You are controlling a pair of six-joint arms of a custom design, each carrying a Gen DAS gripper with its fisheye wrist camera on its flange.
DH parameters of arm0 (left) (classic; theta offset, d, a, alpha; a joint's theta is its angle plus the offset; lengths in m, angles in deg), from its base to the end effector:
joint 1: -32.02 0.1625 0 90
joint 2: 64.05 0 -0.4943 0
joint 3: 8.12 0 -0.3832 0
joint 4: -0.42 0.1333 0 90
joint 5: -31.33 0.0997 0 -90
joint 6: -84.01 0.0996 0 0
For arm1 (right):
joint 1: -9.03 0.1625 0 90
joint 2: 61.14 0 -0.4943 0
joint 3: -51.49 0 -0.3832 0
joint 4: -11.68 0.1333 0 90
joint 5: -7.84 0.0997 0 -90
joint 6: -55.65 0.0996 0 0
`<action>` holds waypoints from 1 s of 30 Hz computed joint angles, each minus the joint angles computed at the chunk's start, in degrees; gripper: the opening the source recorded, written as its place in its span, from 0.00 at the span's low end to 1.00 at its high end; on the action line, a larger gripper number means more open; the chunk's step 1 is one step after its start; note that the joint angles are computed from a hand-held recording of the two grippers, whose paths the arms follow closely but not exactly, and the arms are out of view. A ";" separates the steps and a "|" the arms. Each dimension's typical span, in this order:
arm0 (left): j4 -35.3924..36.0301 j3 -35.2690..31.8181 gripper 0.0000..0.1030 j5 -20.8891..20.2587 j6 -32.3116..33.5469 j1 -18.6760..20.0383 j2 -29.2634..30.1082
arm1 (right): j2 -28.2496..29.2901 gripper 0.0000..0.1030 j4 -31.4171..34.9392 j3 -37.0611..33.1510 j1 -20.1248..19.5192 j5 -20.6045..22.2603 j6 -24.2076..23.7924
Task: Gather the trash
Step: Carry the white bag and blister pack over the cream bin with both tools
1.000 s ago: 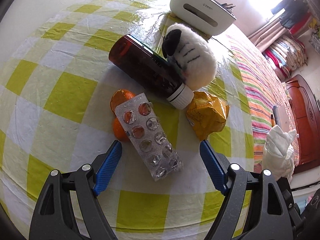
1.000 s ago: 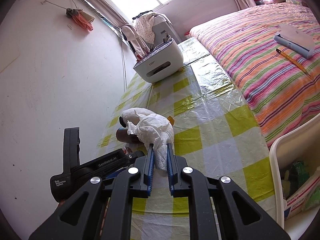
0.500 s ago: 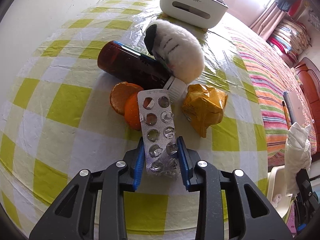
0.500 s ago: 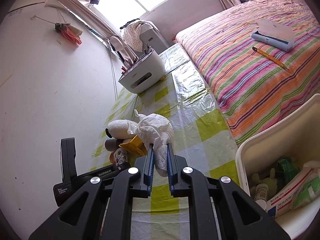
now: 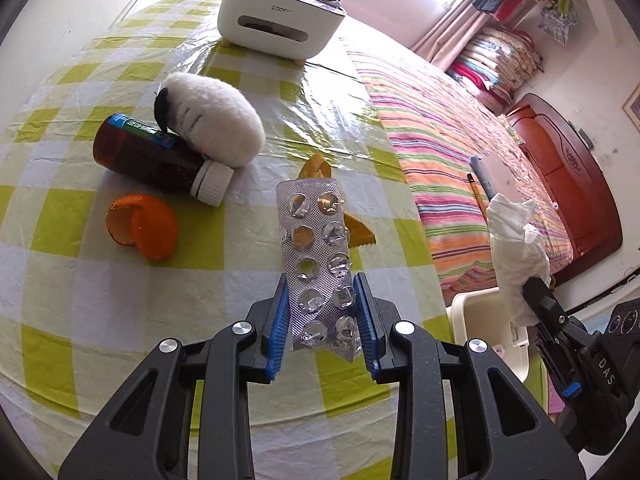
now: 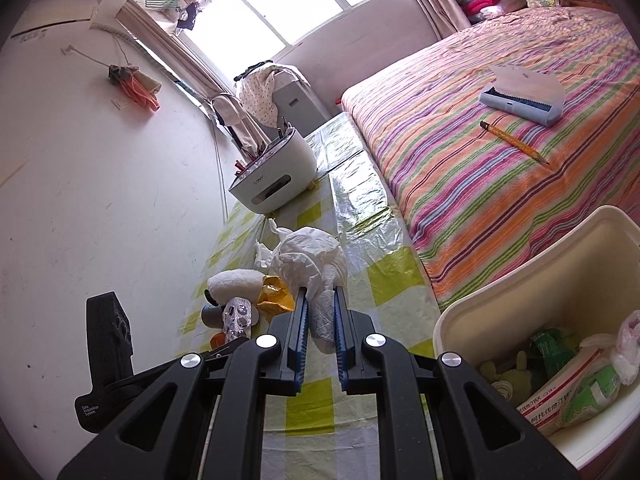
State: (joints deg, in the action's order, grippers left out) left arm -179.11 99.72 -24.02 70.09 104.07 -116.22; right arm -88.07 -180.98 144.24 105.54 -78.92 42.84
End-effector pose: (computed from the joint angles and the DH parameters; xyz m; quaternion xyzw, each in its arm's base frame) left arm -0.0189 -0.6747 0.2240 -0.0546 0.9157 -0.3455 0.1976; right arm 0.2216 -0.7166 0.0170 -0.1679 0.9334 -0.3169 0.0094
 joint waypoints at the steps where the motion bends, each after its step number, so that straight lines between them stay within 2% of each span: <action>1: -0.38 0.14 0.29 -0.09 0.55 -0.23 0.14 | -0.10 0.12 -0.47 0.17 -0.07 -0.02 -0.02; 18: -3.44 0.46 0.29 -2.78 8.20 -2.65 2.38 | -2.83 0.11 -8.08 5.04 -1.91 -2.04 -0.61; 30: -4.04 -0.34 0.29 -4.23 11.04 -4.25 4.49 | -4.41 0.11 -15.94 9.27 -3.00 -6.69 -0.92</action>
State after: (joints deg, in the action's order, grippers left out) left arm -183.14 99.38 -28.25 81.13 99.82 -111.73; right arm -92.48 -196.92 153.51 102.53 -85.61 41.92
